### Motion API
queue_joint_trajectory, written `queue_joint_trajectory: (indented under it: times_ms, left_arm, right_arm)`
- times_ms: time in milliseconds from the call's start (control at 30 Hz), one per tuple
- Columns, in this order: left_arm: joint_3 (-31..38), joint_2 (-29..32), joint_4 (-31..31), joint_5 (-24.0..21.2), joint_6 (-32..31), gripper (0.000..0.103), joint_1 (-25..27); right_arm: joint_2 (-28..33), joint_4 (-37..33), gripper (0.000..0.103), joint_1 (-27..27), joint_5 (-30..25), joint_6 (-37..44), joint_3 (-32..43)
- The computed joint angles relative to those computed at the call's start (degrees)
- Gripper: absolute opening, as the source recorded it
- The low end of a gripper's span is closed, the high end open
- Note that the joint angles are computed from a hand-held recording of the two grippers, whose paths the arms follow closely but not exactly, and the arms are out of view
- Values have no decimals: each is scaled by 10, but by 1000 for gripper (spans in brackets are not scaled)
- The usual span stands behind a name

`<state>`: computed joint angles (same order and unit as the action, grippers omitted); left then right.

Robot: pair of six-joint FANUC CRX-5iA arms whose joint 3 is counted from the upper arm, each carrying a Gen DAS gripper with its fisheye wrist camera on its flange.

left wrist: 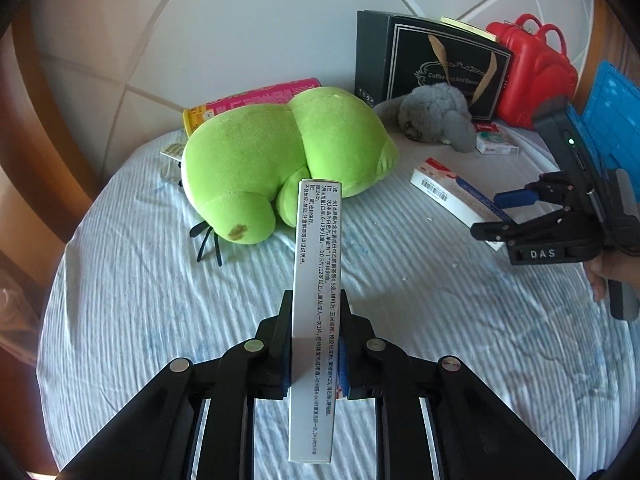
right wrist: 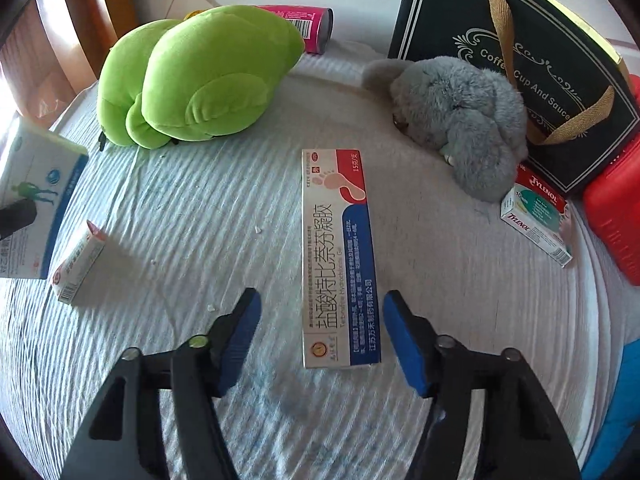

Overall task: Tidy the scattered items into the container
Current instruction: 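Lift and carry the medicine box and ointment box over the blue crate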

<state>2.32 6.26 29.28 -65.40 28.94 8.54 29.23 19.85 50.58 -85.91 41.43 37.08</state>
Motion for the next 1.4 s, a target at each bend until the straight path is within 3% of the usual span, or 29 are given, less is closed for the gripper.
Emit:
queue_joint_trajectory:
  times_ms: [167, 200, 233, 267, 433, 900, 1400]
  left_arm:
    - [-12, -12, 16, -8, -7, 16, 13]
    - [-14, -14, 18, -9, -7, 16, 15]
    - [-16, -17, 19, -9, -8, 16, 16]
    - [-18, -20, 20, -9, -9, 16, 17]
    - [-26, -30, 24, -11, -7, 16, 23]
    - [-33, -81, 21, -49, 23, 16, 42]
    - [-5, -177, 37, -124, 60, 16, 69]
  right_arm:
    - [19, -2, 53, -3, -14, 9, 24]
    - [22, -6, 51, -4, -18, 12, 29]
    - [24, -11, 41, -5, -22, 14, 33]
    - [23, -11, 40, -5, -21, 13, 32]
    - [9, -9, 39, 3, -14, -1, 17]
    - [-114, 13, 39, 67, 5, -98, -101]
    - [-226, 103, 39, 190, -66, -186, -115]
